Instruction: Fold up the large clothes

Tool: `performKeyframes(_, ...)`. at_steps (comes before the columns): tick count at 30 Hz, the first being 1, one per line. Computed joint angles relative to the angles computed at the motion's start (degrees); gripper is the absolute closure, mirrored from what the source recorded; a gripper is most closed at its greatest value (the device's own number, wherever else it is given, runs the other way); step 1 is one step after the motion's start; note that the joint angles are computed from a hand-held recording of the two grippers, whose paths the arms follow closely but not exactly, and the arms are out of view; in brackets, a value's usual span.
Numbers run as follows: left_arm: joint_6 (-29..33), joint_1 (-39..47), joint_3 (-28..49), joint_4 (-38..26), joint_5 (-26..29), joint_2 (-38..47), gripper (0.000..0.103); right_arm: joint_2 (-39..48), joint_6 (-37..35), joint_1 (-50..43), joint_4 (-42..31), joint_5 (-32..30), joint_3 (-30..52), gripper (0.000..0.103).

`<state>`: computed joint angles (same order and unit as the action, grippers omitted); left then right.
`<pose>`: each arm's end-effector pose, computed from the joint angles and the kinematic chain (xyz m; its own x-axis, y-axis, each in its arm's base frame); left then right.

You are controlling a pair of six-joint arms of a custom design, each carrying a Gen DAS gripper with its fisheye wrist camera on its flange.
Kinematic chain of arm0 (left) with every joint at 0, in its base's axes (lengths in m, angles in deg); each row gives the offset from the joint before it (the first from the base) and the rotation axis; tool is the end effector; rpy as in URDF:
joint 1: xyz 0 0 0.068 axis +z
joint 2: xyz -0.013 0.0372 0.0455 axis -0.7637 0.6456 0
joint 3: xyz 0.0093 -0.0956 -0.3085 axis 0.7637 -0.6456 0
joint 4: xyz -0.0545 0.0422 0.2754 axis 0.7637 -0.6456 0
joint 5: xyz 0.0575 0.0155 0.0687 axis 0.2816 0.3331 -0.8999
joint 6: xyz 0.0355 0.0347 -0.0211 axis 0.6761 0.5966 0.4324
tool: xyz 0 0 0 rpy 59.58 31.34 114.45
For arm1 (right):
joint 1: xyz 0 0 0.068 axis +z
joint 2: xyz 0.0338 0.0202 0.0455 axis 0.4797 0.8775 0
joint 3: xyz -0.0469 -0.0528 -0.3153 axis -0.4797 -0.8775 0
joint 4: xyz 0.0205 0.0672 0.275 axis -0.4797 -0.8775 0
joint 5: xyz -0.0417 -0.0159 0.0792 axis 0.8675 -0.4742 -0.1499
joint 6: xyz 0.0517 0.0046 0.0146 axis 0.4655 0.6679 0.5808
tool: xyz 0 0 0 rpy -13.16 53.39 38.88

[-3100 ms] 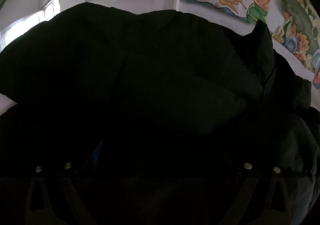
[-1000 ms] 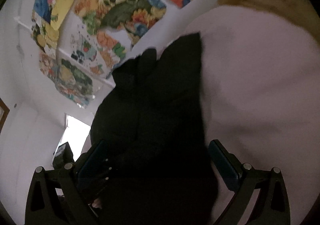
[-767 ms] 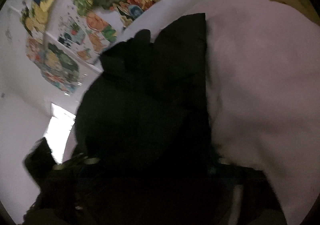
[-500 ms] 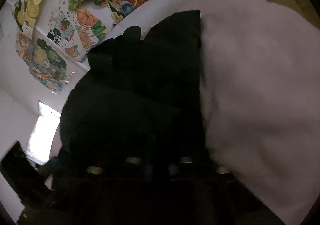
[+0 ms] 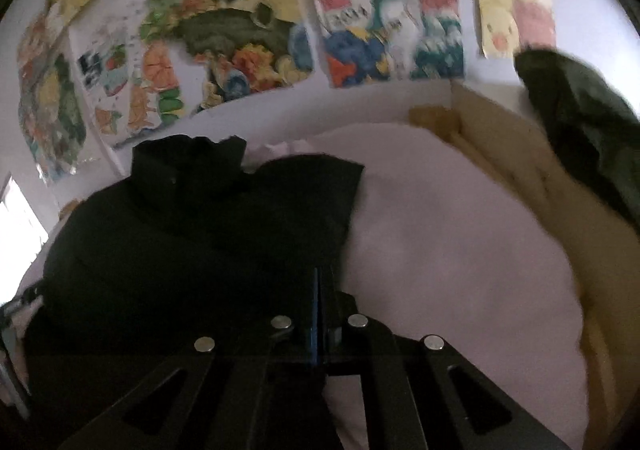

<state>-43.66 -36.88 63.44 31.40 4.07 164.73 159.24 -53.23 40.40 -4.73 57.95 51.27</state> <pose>0.3450 0.0718 0.3020 -0.6819 -0.0255 -0.7310 0.0109 0.9989 -0.0450 0.2771 0.0551 0.2857 -0.5295 0.1803 -0.8289 0.0054 0.9778 0.2093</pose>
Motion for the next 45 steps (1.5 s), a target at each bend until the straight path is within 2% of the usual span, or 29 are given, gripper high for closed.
performKeyframes(3,0.51,0.61,0.86,1.13,0.59,2.63,0.028,0.48,-5.53,4.15,2.06,-2.07,0.08,0.095)
performKeyframes(5,1.07,0.64,-0.04,2.17,0.37,3.18,0.022,4.04,-7.81,6.98,0.84,-4.06,1.89,0.073)
performKeyframes(6,1.48,0.05,0.04,3.12,-0.62,4.17,0.018,6.32,-8.60,8.11,0.26,-4.92,2.81,0.070)
performKeyframes(10,3.46,-0.83,-0.08,5.41,-2.24,6.88,0.010,15.78,-11.69,11.33,-2.04,-0.12,6.25,0.070)
performKeyframes(18,4.53,-1.19,0.50,8.23,-2.27,11.69,0.001,24.13,-13.18,9.17,5.03,-2.11,6.01,0.070)
performKeyframes(24,4.62,0.52,-1.99,11.03,0.73,10.31,0.001,22.95,-13.63,11.28,9.57,2.05,2.39,0.069)
performKeyframes(27,4.52,1.73,-0.97,7.19,1.36,8.63,0.001,20.38,-13.36,10.57,9.69,0.06,1.18,0.064)
performKeyframes(29,4.12,1.98,-0.62,5.32,1.15,6.79,0.001,17.46,-12.74,9.04,8.98,-4.24,0.61,0.040)
performKeyframes(30,3.76,1.94,-0.96,5.23,1.51,5.77,0.002,16.75,-12.57,8.93,8.58,-5.08,0.96,0.034)
performKeyframes(31,3.35,2.64,-1.17,5.27,3.53,4.20,0.002,15.33,-12.63,8.99,7.90,-4.60,1.20,0.022)
performKeyframes(32,2.87,2.81,-1.31,5.56,4.75,3.10,0.002,13.95,-12.85,9.08,7.54,-3.75,1.34,0.019)
performKeyframes(35,1.55,2.27,-1.37,7.09,7.79,0.87,0.002,12.06,-11.83,8.19,6.34,-4.79,4.23,0.019)
performKeyframes(38,0.59,-1.12,5.24,3.76,8.63,3.25,0.002,14.57,-10.42,6.35,3.34,-5.63,11.09,0.016)
performKeyframes(41,-0.45,-4.60,13.97,-0.33,7.60,8.30,0.002,20.94,-7.81,3.85,-1.97,-7.10,22.78,0.016)
performKeyframes(45,-4.94,-7.74,28.72,-5.27,7.33,18.55,0.002,30.11,-1.45,1.36,-4.98,-8.95,33.86,0.016)
